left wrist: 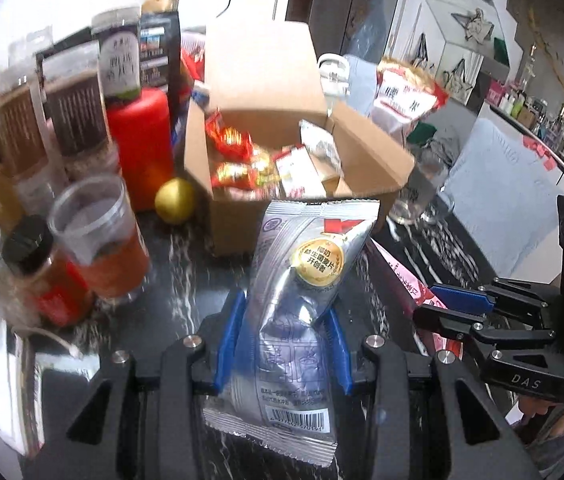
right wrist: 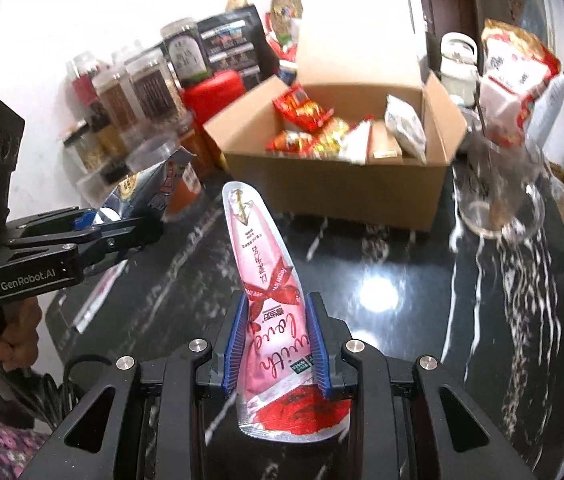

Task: Organize snacks
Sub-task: 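Lift the silver bag with the left tool while the right tool holds the pink packet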

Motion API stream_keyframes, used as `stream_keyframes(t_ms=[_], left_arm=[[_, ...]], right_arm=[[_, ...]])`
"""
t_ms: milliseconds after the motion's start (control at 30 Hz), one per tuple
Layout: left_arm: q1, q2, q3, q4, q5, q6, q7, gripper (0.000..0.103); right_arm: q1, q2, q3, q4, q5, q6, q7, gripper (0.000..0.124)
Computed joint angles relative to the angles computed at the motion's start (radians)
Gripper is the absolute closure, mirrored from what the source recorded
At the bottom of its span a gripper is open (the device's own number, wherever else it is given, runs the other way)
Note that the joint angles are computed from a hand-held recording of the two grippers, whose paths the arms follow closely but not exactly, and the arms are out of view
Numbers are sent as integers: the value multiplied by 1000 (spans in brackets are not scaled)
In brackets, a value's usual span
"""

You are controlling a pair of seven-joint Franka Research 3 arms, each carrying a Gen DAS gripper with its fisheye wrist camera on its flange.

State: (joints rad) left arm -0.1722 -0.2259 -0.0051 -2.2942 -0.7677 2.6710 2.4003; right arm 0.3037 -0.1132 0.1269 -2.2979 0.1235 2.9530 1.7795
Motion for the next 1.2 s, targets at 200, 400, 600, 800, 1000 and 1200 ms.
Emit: stream_keyframes(t_ms=[200,400,600,800,1000,1200], left_arm=[[-13,35,3,78,-84,16,74,63],[2,97,-25,179,-144,38,120,63],[38,190,-78,309,-139,71,92,63],[74,309,-145,441,-91,120,71,63],[129,407,-204,521,17,81,-12,63],[176,420,-249,519,36,61,-42,64]], right_arm=[[-36,13,15,51,-104,40,74,94],[-70,41,14,123,-231,57,172,94],[-64,100,-24,230,-278,56,178,94],[-46,178,-71,345,-246,48,116,94],[-44,277,-85,446,-86,11,-25,94],[-40,304,-90,462,6,-9,-106,94]])
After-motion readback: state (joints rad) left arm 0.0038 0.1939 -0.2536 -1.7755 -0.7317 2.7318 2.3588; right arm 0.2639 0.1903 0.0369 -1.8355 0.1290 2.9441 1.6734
